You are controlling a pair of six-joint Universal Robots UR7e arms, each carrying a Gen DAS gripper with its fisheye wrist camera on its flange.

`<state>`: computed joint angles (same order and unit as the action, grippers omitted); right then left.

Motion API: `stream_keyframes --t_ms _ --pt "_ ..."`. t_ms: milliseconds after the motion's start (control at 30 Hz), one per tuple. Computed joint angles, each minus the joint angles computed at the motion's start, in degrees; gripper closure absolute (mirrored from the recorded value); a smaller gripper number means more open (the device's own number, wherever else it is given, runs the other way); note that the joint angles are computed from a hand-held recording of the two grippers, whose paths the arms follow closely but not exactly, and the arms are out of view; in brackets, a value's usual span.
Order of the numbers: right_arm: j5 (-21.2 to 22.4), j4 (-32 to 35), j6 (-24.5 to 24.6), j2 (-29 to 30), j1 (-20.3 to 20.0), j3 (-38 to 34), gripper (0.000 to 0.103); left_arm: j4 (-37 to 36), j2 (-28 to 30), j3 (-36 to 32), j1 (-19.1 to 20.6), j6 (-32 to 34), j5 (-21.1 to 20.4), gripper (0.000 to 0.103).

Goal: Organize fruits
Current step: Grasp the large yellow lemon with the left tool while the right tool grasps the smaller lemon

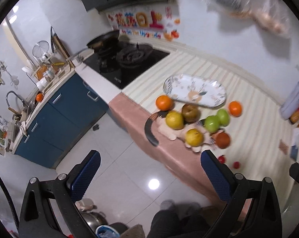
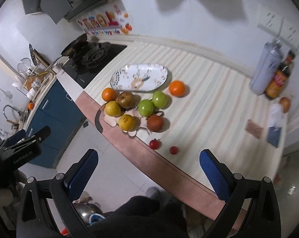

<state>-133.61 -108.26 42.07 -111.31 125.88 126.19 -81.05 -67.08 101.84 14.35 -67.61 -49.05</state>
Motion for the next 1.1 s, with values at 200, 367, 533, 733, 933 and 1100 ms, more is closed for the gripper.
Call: stream_keyframes --t_ms 200,367,533,733,933,1100 --pt "7.3 -18.5 -10.7 3.6 -14.4 7.2 0.005 -9.2 3.9 0.4 9.7 9.5 -2.0 0.001" --pt "13.3 -33.7 -15.8 15.3 -23.3 9.0 0.018 -16.0 9.9 -3.4 19.6 19.0 -6.8 0.01" --pt "15.6 -43.0 -17.1 31.0 -28.2 5.8 0.027 -17.7 13.4 -6.3 25.5 23.6 -8.3 0.01" --pt "14.9 -45.3 -17.7 42.5 -29.9 0.5 0.04 -18.4 16.4 -9.1 29.8 28.7 -10.8 0.01" --pt "10.8 -41.5 -14.6 43.5 -28.4 -0.2 0.041 -20.0 19.0 -10.8 31.3 33.6 -14.8 0.01" --pt "11.1 -42.2 -13.8 44.1 -28.7 0.2 0.041 -22.2 21.8 -11.3 30.6 39.3 -16.3 0.01"
